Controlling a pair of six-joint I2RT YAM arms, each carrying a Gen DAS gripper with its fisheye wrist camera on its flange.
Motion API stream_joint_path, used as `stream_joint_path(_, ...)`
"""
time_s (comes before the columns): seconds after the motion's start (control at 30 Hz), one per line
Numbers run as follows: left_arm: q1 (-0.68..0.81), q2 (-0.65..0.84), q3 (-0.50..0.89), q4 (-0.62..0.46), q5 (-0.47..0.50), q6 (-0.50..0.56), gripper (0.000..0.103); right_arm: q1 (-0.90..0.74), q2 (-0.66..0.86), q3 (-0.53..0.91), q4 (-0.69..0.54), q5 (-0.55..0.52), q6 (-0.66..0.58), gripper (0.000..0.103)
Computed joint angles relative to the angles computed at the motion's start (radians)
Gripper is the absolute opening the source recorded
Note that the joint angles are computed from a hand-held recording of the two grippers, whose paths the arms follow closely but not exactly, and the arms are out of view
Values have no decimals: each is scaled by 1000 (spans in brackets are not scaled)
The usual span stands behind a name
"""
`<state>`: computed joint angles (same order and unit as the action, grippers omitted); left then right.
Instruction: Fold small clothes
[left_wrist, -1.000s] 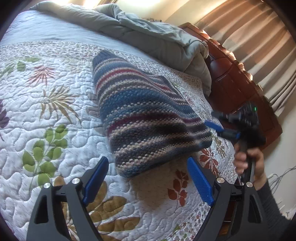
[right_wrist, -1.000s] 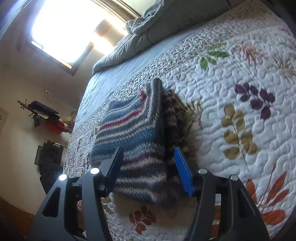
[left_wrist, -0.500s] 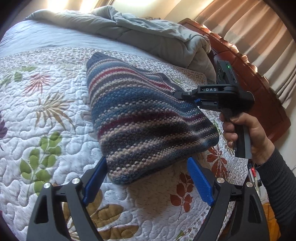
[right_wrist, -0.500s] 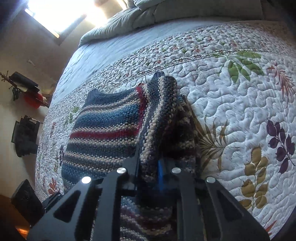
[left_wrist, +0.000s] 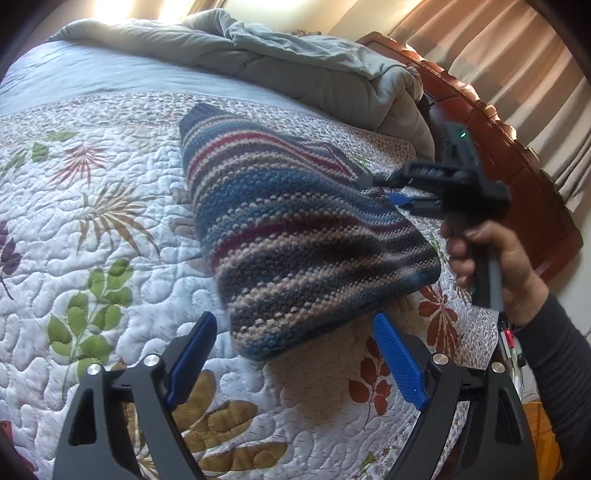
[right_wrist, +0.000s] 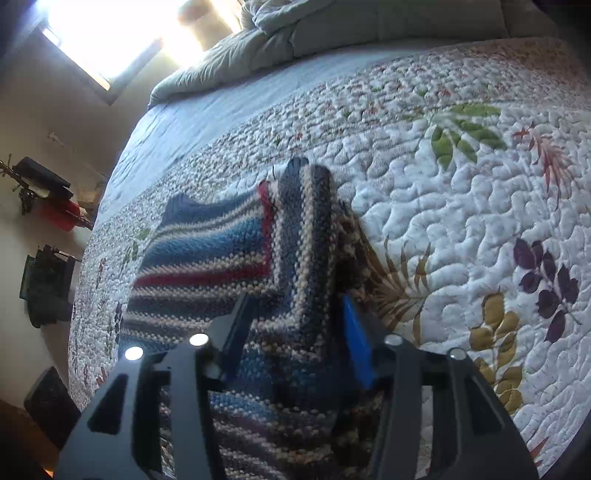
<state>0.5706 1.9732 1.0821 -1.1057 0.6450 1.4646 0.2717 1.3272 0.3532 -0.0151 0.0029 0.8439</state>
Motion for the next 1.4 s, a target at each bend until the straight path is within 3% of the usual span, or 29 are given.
stream_joint_path(0.13,-1,-2,-7,15,-5,0,87,-134,-21,45,-29,-67,-54,58)
stream_joint_path(0.27,-4,-5,-11,30,-4,-11,87,-198,172,160,1,-135,-101,58)
stream_joint_path(0.43,-14,0,-20,59,-14,-23,87,-157,346,301,-30,-79,-115,57)
stream_joint_path(0.47,-14,-1,-24,65,-17,-23,87,-149,368,320,-43,-72,-122,52)
stream_joint_path(0.5,-15,0,-27,69,-20,-25,87,-145,376,330,-56,-61,-135,24)
stream_joint_path(0.53,-16,1,-29,71,-23,-25,87,-135,375,342,-71,-37,-152,12)
stream_joint_path(0.6,-16,5,-28,71,-23,-27,87,-98,306,312,-51,66,-174,10)
stream_joint_path(0.7,-13,12,-17,64,-23,-27,87,-73,277,274,-11,175,-138,10)
stream_joint_path(0.8,-10,15,-12,69,-26,-32,87,-121,400,291,-7,115,-92,11)
stream_joint_path(0.9,-9,10,-11,71,-28,-38,87,-157,401,259,53,34,-76,19)
stream_joint_path(0.93,-8,7,-10,68,-27,-35,87,-166,368,240,57,19,-66,28)
stream_joint_path(1.0,-5,-5,-13,63,-25,-24,87,-164,269,202,31,11,-64,33)
stream_joint_path(1.1,3,-32,-30,68,-21,-3,87,-91,80,129,-77,23,-29,52)
stream_joint_path(1.27,18,-61,-44,53,-18,30,87,97,-178,-26,-191,72,188,61)
stream_joint_path(1.37,21,-74,-55,54,-18,35,87,172,-192,-111,-130,50,276,60)
stream_joint_path(1.4,20,-76,-56,57,-20,31,87,179,-156,-132,-77,28,282,46)
